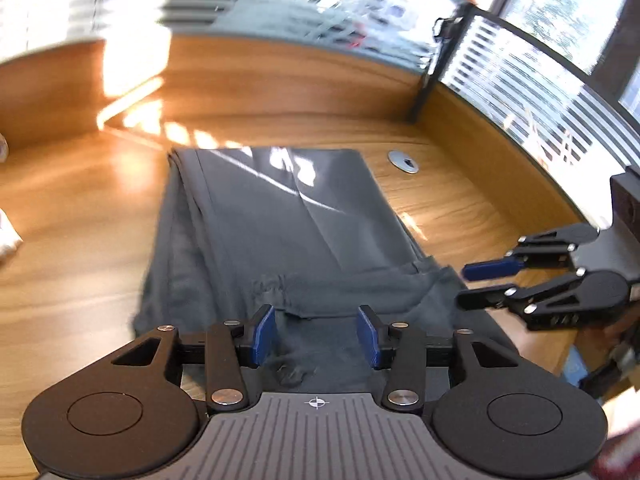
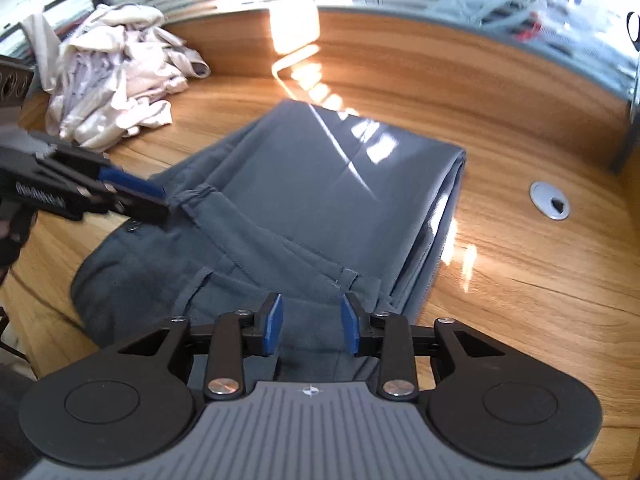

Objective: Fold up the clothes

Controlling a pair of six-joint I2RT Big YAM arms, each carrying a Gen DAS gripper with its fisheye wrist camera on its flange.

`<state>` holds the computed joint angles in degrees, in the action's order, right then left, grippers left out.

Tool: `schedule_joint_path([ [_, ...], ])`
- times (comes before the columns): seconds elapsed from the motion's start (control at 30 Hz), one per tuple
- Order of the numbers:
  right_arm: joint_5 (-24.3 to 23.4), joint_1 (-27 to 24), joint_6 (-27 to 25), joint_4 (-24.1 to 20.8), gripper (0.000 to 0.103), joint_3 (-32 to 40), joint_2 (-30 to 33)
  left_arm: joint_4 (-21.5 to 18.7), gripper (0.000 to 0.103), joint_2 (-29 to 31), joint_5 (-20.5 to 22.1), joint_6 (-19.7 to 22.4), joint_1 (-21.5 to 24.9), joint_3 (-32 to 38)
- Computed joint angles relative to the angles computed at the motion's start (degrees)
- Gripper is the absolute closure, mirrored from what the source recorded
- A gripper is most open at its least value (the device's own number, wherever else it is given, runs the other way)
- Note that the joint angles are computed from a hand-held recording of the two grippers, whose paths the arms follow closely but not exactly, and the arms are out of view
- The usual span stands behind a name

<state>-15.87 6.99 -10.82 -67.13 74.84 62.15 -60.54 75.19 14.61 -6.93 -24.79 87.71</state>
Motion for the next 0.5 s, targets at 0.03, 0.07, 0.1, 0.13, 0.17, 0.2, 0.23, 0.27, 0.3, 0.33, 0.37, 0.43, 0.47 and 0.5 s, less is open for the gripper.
schedule_joint_path([
  [0.03,-0.53,-0.42,-0.97,-0.89,0.061,-0.17,-0.91,-1.19,0.055,-0.73,-0.03,1.42,0.0,0.0],
  [0.07,-1.09,-0.86,-1.98,-1.86,0.061,-0.34,-1.79,-2.47,0.055,-1.37,-0.02,2.67,-0.04,-0.07],
  [0.1,-1.65,-1.31,-3.01,-2.86,0.06,-0.48,-2.65,-3.73,0.055,-2.04,-0.13,3.76,-0.12,-0.37],
  [0.13,-2.17,-1.72,-3.84,-3.87,0.058,-0.84,-3.45,-4.91,0.055,-2.7,-0.33,4.73,-0.23,-0.86],
  [0.17,-2.68,-2.13,-4.65,-4.89,0.057,-1.25,-4.22,-6.09,0.055,-3.35,-0.56,5.69,-0.36,-1.34],
  [0.2,-3.19,-2.56,-5.48,-5.94,0.057,-1.63,-4.99,-7.05,0.054,-3.94,-0.94,6.42,-0.55,-1.95],
  [0.23,-3.47,-2.82,-5.85,-6.53,0.057,-2.19,-5.7,-7.75,0.054,-4.46,-1.47,6.87,-0.83,-2.7],
  [0.27,-3.76,-2.95,-6.03,-6.94,0.057,-2.82,-6.3,-8.33,0.054,-4.91,-2.03,7.2,-1.09,-3.48],
  [0.3,-3.81,-2.71,-6.09,-7.12,0.057,-3.59,-6.9,-8.76,0.054,-5.3,-2.61,7.39,-1.32,-4.29],
  [0.33,-3.81,-2.4,-6.12,-7.27,0.057,-4.38,-7.5,-8.93,0.054,-5.53,-2.99,7.27,-1.46,-5.03],
  [0.37,-2.55,-1.56,-5.87,-6.89,0.057,-5.26,-8.03,-8.65,0.054,-5.64,-3.27,6.57,-1.47,-5.75],
  [0.43,0.2,0.01,-5.16,-5.94,0.057,-6.85,-8.67,-8.08,0.046,-5.77,-3.92,4.58,-1.21,-6.88],
  [0.47,1.11,0.37,-4.43,-5.37,0.057,-7.59,-8.79,-7.86,0.046,-5.51,-3.98,3.71,-0.92,-7.05],
  [0.5,1.32,0.25,-3.66,-4.79,0.057,-8.31,-8.87,-7.52,0.046,-5.3,-3.93,3.05,-0.62,-7.32],
])
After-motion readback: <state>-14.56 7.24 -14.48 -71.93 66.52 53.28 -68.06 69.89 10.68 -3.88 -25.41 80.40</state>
